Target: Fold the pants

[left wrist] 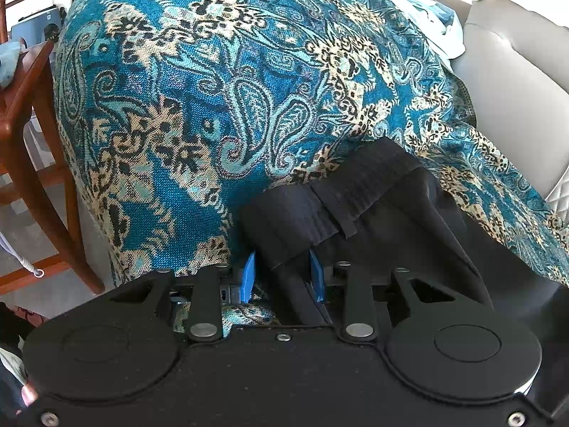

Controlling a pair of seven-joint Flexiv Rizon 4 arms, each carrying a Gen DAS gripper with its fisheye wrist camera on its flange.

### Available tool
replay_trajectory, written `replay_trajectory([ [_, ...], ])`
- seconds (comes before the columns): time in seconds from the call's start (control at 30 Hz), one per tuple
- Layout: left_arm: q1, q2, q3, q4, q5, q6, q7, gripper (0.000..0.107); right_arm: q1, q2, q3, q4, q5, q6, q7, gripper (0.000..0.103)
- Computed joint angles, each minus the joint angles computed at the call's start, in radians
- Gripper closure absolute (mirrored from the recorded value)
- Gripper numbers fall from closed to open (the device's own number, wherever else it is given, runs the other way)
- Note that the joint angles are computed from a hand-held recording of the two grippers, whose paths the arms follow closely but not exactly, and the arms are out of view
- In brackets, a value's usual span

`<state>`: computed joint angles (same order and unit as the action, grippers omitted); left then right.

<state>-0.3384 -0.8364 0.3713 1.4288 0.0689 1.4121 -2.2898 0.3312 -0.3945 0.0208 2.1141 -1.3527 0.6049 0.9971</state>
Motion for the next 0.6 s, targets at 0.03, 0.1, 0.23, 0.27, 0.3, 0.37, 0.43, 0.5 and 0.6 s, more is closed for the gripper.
replay_trajectory([
  [0.03, 0.000, 0.001, -0.001, 0.000, 0.000, -0.003, 0.001, 0.075, 0.007, 0.015, 0.005, 0.021, 0.005, -0.021, 0.034, 0.098],
  [0.1, 0.005, 0.003, -0.007, -0.004, 0.004, -0.013, 0.012, 0.076, 0.023, 0.048, 0.025, 0.064, 0.031, -0.071, 0.089, 0.099],
  [0.23, 0.028, 0.011, -0.035, -0.017, 0.017, -0.040, 0.061, 0.076, 0.071, 0.112, 0.089, 0.139, 0.176, -0.204, 0.186, 0.100],
  [0.27, 0.034, 0.013, -0.043, -0.020, 0.021, -0.047, 0.076, 0.076, 0.079, 0.133, 0.105, 0.162, 0.207, -0.218, 0.204, 0.100],
  [0.3, 0.037, 0.014, -0.048, -0.023, 0.024, -0.054, 0.087, 0.076, 0.084, 0.155, 0.120, 0.189, 0.236, -0.224, 0.231, 0.100],
  [0.37, 0.044, 0.017, -0.057, -0.029, 0.030, -0.069, 0.106, 0.076, 0.094, 0.187, 0.146, 0.232, 0.284, -0.229, 0.282, 0.100],
  [0.43, 0.047, 0.018, -0.062, -0.034, 0.034, -0.079, 0.113, 0.076, 0.089, 0.230, 0.152, 0.309, 0.193, -0.174, 0.373, 0.097],
  [0.5, 0.048, 0.020, -0.063, -0.035, 0.038, -0.085, 0.110, 0.076, 0.078, 0.248, 0.145, 0.370, 0.007, -0.136, 0.505, 0.086],
  [0.6, 0.043, 0.019, -0.058, -0.038, 0.043, -0.091, 0.095, 0.075, 0.078, 0.216, 0.150, 0.346, -0.055, -0.142, 0.433, 0.053],
])
